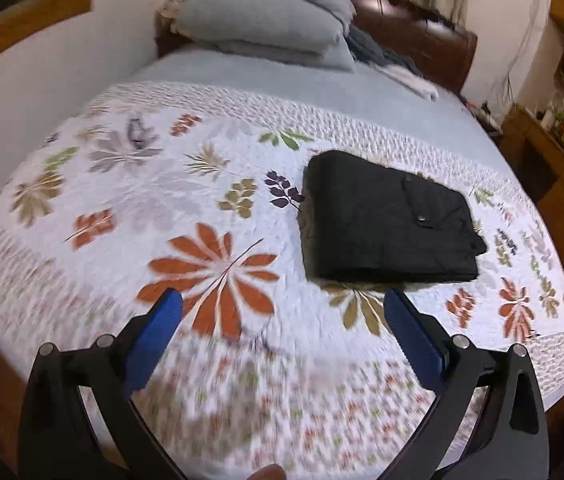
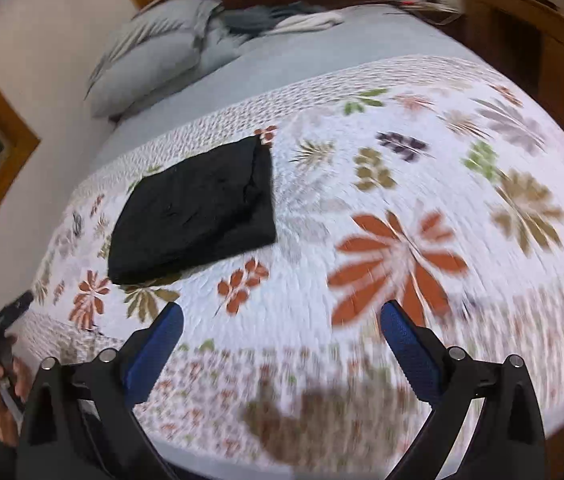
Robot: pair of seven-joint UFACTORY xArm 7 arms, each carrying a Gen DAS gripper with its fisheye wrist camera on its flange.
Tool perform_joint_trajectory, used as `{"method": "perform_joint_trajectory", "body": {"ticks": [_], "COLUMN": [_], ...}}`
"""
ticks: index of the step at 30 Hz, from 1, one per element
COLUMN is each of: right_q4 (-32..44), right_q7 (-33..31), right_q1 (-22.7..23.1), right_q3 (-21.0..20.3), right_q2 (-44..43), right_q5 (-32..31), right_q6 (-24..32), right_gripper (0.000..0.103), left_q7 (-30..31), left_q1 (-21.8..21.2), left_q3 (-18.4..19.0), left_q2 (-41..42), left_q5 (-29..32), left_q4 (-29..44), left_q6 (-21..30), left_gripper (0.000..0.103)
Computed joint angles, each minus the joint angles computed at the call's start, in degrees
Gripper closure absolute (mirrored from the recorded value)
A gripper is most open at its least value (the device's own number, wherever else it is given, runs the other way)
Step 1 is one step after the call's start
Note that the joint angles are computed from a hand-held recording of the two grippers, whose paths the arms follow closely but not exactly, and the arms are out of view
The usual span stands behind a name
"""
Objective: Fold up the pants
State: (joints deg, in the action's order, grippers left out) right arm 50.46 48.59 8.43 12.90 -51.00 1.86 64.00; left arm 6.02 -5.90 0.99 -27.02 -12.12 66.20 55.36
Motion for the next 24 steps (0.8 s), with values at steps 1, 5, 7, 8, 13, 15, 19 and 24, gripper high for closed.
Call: {"method": "perform_joint_trajectory", "body": {"ticks": [1, 5, 7, 8, 13, 15, 19, 24], "right_q4": [0.82, 4.89, 8.8, 11.11, 22.16, 27.64, 35.01, 43.85], "right_q7": [1.77, 5.06, 5.36, 5.42, 5.14, 3.99, 3.85, 3.3], "right_q1": [-0.18, -0.05, -0.78, -1.17, -3.5, -5.29, -7.89, -12.67], "right_q3": [1.19, 6.01, 9.15, 10.55, 16.48, 19.69, 24.33, 30.26], "right_q2": [-1.6, -5.76, -5.98, -5.67, -2.31, 0.75, 4.88, 7.89], "right_q5": [0.11, -1.18, -3.11, -3.78, -5.41, -6.45, -5.97, -6.49], "right_q6": [2.33, 7.76, 11.4, 13.26, 19.71, 22.73, 25.26, 29.34], "right_gripper": [0.004, 0.003, 0.003, 0.003, 0.003, 0.003, 0.003, 0.004], "left_q7": [-0.72, -3.59, -4.88, -4.85, -7.36, -8.63, -8.65, -8.63], "left_q1": [0.29, 1.54, 1.49, 1.09, 0.7, 0.76, -0.26, -2.08], "left_q3": [-0.14, -2.89, -3.57, -3.73, -5.55, -6.49, -7.7, -8.01], "left_q2": [-2.64, -12.4, -15.81, -17.25, -23.36, -24.61, -26.69, -28.47], "left_q5": [0.46, 4.98, 6.13, 6.49, 8.03, 8.47, 9.09, 7.99], "left_q4": [-0.24, -2.34, -2.68, -2.59, -0.95, -0.11, 0.78, 2.48], "left_q6": [2.16, 5.1, 7.18, 8.05, 12.52, 13.95, 15.07, 18.87], "left_gripper": [0.003, 0.003, 0.003, 0.003, 0.003, 0.003, 0.003, 0.003]}}
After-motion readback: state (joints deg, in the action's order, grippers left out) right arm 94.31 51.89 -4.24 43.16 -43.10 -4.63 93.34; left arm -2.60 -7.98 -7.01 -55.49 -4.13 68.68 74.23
